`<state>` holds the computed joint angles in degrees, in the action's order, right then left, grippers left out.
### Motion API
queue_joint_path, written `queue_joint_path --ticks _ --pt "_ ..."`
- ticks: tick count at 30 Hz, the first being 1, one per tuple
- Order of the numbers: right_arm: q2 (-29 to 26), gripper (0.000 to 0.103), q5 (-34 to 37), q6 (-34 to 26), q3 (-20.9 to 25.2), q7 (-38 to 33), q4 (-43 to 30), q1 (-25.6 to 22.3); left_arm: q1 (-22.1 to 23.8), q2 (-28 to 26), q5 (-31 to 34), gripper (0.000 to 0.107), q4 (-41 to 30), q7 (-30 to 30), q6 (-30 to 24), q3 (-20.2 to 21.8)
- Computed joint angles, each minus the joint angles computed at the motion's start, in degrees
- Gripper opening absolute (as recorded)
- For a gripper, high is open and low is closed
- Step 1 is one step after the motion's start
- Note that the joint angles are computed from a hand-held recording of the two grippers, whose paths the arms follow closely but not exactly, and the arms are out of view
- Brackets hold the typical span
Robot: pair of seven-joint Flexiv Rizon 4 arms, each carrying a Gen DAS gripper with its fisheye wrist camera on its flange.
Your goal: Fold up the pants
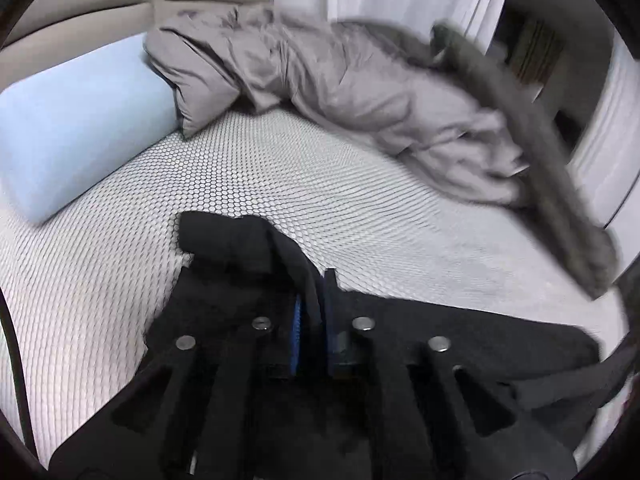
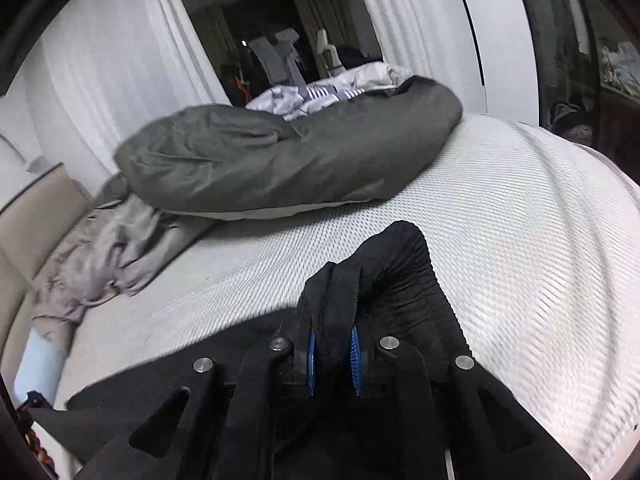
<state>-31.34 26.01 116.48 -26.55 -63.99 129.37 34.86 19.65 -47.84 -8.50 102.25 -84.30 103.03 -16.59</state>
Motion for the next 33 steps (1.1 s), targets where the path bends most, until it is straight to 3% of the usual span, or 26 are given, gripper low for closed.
queue_joint_path --ticks 2,3,4,5,6,7,8,9,10,16,20,23,26,29,30,31,32,33 --pt "-4.50 0.021 -2.75 -5.84 0.23 2.49 -7.76 -3.31 -5.83 -3.51 -3.65 0.021 -7.30 -0.14 -4.82 6.37" --pt "-6.38 0.032 -3.96 -8.90 -0.14 4.43 -10.73 -4.12 -6.35 -4.54 -4.50 0.021 -8.51 -0.25 -5.55 6.97" --pt "-8.43 0.043 -4.35 -12.13 -0.62 5.45 -13.80 -4.65 -5.27 -5.21 -5.32 0.022 -8.93 0.18 -6.27 5.70" --pt "-10.49 0.046 -5.77 -13.70 -2.81 8.02 -15.02 -3.57 -2.59 -5.48 -5.02 0.026 -8.34 0.92 -6.12 2.56" --pt "-11.49 0.049 -6.12 -14.21 -4.33 9.25 -15.04 -2.55 0.79 -5.65 -3.48 0.038 -7.17 1.45 -5.31 -1.21" --pt "-11.59 0.053 -6.62 -13.66 -4.14 9.95 -14.62 -2.42 2.57 -5.33 -3.66 0.060 -5.59 2.71 -4.37 -3.12" --pt "-11.12 0.059 -7.38 -11.96 -2.31 10.02 -13.99 -3.48 3.62 -4.56 -3.22 0.071 -3.84 2.75 -3.28 -3.72" --pt "-10.44 0.071 -8.13 -9.77 -0.57 9.93 -12.76 -4.32 5.66 -3.99 -2.04 0.083 -1.49 2.80 -0.63 -5.40" --pt "-9.83 0.079 -8.66 -7.49 0.46 10.01 -11.22 -4.50 7.50 -3.41 -0.58 0.083 0.56 2.60 1.24 -6.73" --pt "-4.30 0.092 -6.96 4.55 8.41 6.43 -1.70 -4.33 20.04 0.05 9.04 0.084 15.28 -2.09 6.82 -14.08" --pt "-1.55 0.098 0.79 11.56 11.97 3.15 4.46 -0.30 31.90 -2.90 17.04 0.084 24.81 -7.91 11.21 -20.88" --pt "0.56 0.098 4.93 13.14 14.45 0.25 7.58 2.08 35.61 -4.55 19.61 0.084 27.88 -11.57 10.29 -21.57" --pt "2.24 0.098 7.28 16.51 19.21 -0.72 10.65 2.09 35.43 -4.17 19.98 0.081 27.73 -12.78 6.92 -20.38" --pt "2.07 0.098 9.51 19.70 22.66 -1.21 11.84 2.10 34.99 -6.17 19.76 0.080 25.67 -12.72 6.78 -20.44" --pt "1.83 0.098 10.06 19.80 23.24 -1.53 11.73 2.19 35.13 -7.42 20.20 0.070 24.97 -12.71 8.06 -20.87" --pt "1.76 0.098 10.75 19.29 23.40 -2.09 11.58 2.59 34.68 -8.09 20.37 0.049 24.10 -12.90 8.94 -20.77" --pt "1.80 0.098 11.20 18.42 23.25 -2.83 11.31 3.00 33.63 -7.85 19.81 0.035 23.39 -13.46 8.91 -19.98" --pt "1.94 0.098 12.20 17.34 22.58 -3.97 10.97 4.14 32.74 -7.87 17.76 0.011 22.86 -13.10 9.09 -19.72"
